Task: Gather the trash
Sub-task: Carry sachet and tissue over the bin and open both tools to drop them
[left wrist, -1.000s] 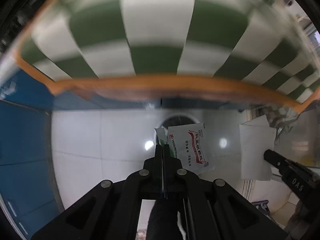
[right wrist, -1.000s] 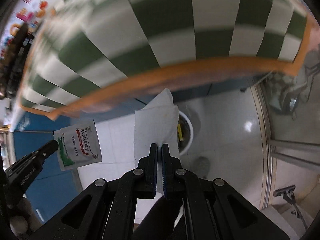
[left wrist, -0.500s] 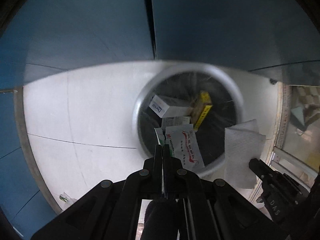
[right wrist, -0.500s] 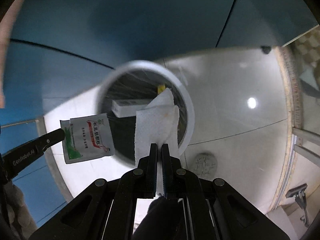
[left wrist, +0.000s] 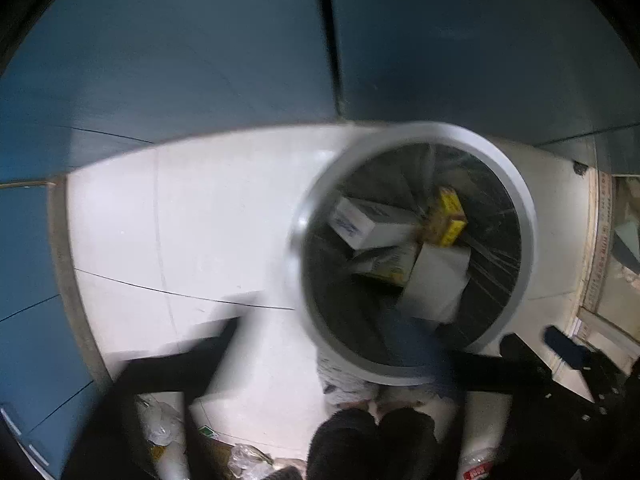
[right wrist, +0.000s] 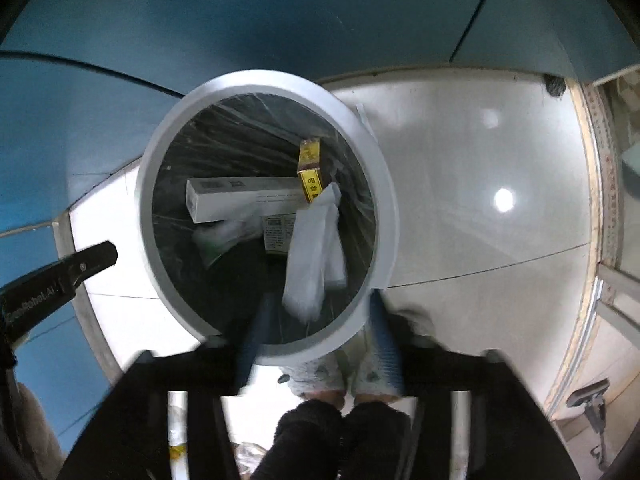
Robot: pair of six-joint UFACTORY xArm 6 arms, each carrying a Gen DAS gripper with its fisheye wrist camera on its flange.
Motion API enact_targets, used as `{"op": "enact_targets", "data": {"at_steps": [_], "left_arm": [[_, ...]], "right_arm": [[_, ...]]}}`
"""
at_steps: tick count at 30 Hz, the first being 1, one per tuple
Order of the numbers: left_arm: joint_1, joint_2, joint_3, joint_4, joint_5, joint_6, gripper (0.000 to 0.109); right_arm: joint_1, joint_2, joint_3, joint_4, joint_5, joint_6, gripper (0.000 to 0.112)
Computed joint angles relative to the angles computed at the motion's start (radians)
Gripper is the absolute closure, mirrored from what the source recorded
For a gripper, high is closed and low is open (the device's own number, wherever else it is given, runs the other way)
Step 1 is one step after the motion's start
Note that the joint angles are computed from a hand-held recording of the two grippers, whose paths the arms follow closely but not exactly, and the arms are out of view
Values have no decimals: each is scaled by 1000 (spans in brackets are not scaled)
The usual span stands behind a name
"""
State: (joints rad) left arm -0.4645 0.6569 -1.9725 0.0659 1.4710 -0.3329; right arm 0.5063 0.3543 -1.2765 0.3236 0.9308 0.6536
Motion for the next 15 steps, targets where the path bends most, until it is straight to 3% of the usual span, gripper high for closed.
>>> {"op": "enact_targets", "data": {"at_steps": [2,4,10,15], "left_arm": [[-8,-32,16,56,1,-4,6],[-7,-65,37,70,0,-11,6],[-12,-177,57,102,56,-32,6],[-25,-255,-5,95,164,-42,6]], "right_arm": [[1,-7,-19,-35,30,13,20],[3,-23,-39,-84,70,41,9],[6,-105,-80,-145,185,103,9],[17,-187,-163,-196,322,135,9]]}}
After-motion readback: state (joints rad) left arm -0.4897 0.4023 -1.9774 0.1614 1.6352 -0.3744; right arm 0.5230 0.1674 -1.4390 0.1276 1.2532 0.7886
